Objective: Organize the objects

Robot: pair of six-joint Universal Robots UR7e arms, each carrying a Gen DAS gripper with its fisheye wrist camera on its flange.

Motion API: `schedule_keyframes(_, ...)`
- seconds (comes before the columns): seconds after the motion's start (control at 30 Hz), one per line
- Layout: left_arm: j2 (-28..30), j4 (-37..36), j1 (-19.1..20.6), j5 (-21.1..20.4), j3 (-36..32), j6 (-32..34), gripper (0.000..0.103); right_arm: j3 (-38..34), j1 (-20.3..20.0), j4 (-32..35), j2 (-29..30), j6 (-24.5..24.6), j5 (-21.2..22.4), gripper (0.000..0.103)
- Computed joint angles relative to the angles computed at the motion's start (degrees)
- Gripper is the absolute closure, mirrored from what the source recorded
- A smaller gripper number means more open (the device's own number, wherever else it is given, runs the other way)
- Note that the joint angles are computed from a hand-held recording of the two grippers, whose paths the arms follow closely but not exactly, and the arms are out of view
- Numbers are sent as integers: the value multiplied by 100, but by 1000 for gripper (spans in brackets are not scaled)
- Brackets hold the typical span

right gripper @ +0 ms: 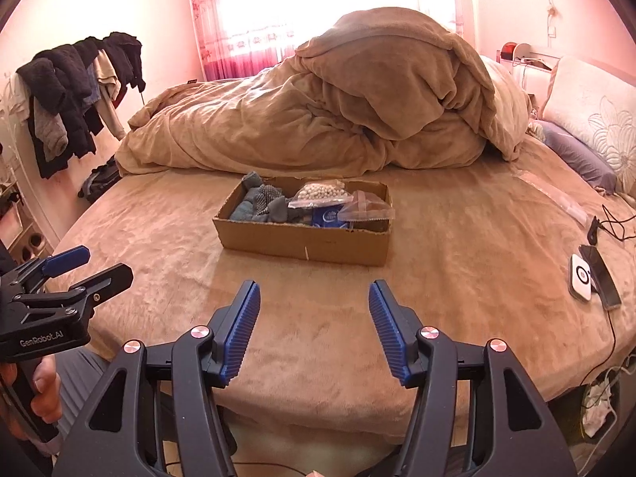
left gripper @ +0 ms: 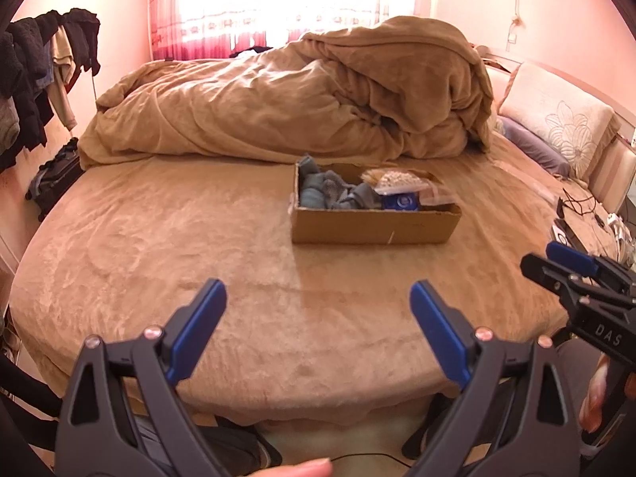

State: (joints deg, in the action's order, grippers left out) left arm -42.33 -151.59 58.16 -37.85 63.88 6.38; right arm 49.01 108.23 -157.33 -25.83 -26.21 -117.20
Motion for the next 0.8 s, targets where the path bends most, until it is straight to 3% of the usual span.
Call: schedule_keyframes(0.8,68,-35,17,-71,-4,18,8,151,-41,-36,-54,-7,-31,43)
